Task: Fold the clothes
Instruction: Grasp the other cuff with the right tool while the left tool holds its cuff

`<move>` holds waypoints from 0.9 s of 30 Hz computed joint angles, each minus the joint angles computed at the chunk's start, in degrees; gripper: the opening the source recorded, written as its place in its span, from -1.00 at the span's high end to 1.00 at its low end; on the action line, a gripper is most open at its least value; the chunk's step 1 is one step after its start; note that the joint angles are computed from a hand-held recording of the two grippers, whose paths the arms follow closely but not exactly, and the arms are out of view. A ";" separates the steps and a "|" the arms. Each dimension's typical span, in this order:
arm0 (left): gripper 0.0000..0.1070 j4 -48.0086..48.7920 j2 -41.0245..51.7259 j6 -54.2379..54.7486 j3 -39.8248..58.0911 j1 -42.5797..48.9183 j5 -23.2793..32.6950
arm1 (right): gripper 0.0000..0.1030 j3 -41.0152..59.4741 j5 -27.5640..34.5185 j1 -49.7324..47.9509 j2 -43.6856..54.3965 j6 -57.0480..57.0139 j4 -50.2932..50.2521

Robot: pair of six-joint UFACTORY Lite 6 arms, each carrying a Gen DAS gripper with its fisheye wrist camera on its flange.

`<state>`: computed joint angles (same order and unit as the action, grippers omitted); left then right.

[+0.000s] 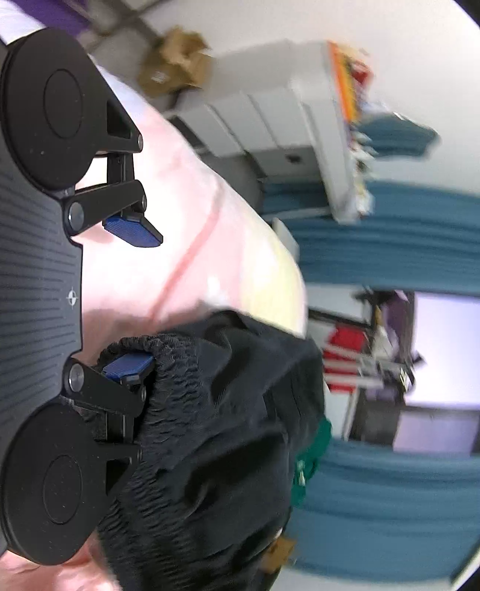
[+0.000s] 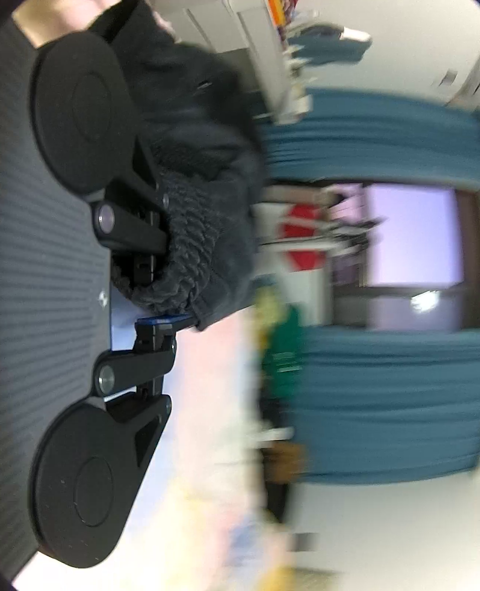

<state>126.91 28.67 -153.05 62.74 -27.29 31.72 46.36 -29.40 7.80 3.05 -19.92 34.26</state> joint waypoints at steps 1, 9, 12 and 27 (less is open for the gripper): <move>-0.20 -0.14 0.04 -1.35 0.23 1.24 -1.82 | 0.68 0.67 4.14 -1.45 1.19 1.04 -0.31; -0.16 -3.28 5.26 7.71 3.74 -0.24 3.10 | 0.61 2.84 9.34 0.34 7.23 -3.90 4.38; -0.16 -3.06 8.85 12.17 6.81 -2.72 5.99 | 0.61 4.04 9.97 -0.30 9.59 1.79 0.36; 0.84 0.90 10.35 9.64 28.85 8.85 -9.13 | 0.67 -3.55 7.17 6.50 2.11 17.40 -7.48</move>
<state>127.81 39.02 -143.41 91.59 -18.44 22.60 42.81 -22.24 14.30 5.17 -2.51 26.78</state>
